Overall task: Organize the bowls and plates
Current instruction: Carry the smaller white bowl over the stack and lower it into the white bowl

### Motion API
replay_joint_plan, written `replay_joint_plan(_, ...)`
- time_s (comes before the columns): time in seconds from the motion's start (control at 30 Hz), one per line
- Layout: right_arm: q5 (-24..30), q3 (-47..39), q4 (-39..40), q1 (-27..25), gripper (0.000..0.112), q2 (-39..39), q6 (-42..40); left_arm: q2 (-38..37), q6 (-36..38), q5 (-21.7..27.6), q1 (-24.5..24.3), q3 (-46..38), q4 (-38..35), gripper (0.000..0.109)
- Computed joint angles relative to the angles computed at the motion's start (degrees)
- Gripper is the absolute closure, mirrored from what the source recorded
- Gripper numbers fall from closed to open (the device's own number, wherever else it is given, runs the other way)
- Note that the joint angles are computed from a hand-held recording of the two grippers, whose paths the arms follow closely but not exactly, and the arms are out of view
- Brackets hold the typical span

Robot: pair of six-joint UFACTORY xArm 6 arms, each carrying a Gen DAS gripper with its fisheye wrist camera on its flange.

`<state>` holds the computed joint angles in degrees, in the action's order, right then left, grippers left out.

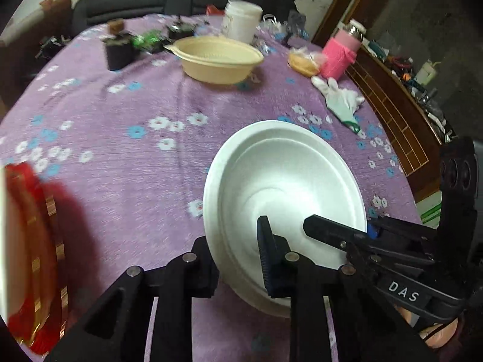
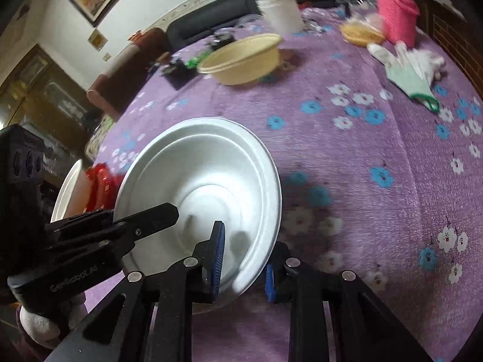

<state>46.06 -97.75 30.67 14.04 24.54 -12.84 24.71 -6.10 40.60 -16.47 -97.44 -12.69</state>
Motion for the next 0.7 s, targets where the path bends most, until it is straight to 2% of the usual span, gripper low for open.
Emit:
replay_joint_plan(0.23,-1.22,-0.81,-0.56,5.03,0.088,-2.38,-0.41,-12.91,-0.88,-6.66,3.23,14.58,-0.67,0.087)
replay_joint_plan(0.4,-0.12,-6.04,-0.95,9.23,0.088,-0.85,-0.60,-21.53,-2.76,-10.06,6.94,22.68,1.52,0.087)
replay_joint_plan(0.53,1.24,-11.96,-1.62,12.58,0.088,2.22,0.16,-25.63,-4.78,-11.23,10.28,26.36,4.18,0.085)
replay_joint_plan(0.7,7.44,-26.69,-3.55,16.06,0.088,11.45,3.72,-27.76,-5.88,-10.97,14.32,28.94,5.01,0.084)
